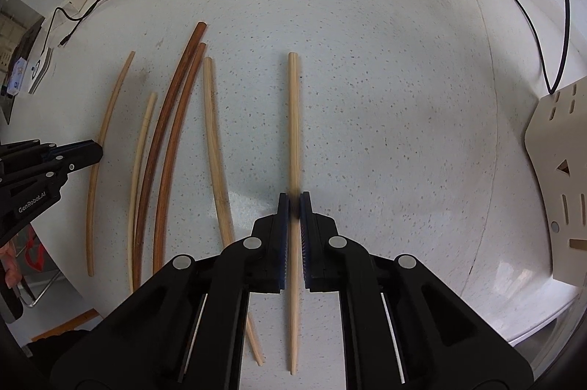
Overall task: Organize utensils
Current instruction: 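Lift both light chopsticks and carry them toward the cream holder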
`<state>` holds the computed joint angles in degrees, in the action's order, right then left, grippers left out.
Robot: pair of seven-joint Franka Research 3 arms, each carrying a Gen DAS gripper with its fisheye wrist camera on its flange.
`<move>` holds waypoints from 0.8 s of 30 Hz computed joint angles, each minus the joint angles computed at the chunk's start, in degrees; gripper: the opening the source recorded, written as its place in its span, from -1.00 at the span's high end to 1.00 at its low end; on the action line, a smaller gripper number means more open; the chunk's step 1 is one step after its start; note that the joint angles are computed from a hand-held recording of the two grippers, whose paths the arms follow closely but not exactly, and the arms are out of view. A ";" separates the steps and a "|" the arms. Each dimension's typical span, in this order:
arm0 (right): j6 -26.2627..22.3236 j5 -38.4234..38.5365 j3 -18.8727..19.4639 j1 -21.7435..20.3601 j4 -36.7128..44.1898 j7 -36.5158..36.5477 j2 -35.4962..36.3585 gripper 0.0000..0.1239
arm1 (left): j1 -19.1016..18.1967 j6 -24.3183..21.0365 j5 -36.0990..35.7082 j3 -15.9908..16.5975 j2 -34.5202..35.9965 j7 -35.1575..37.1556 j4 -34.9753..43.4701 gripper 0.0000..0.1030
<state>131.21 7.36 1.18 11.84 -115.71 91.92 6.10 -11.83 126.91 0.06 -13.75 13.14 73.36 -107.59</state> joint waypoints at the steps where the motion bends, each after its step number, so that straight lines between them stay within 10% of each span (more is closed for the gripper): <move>1: 0.03 0.16 -0.06 -0.10 -0.28 -0.27 -0.23 0.91 | -0.14 -0.40 0.15 -0.02 0.24 -0.31 0.43 0.59; 3: -0.02 0.32 -0.09 -0.19 -0.67 -0.54 -0.64 0.91 | -0.24 -0.28 0.53 0.05 0.16 -0.80 0.34 0.32; 14: 0.11 1.30 -0.16 -0.54 -0.30 -1.09 -0.45 0.91 | -1.95 -3.04 5.55 -0.04 1.48 -1.91 2.45 0.32; 24: 0.42 2.26 -0.11 -0.65 0.00 -1.63 -0.08 0.91 | -1.06 -2.83 3.75 -0.11 0.29 -0.66 1.63 0.89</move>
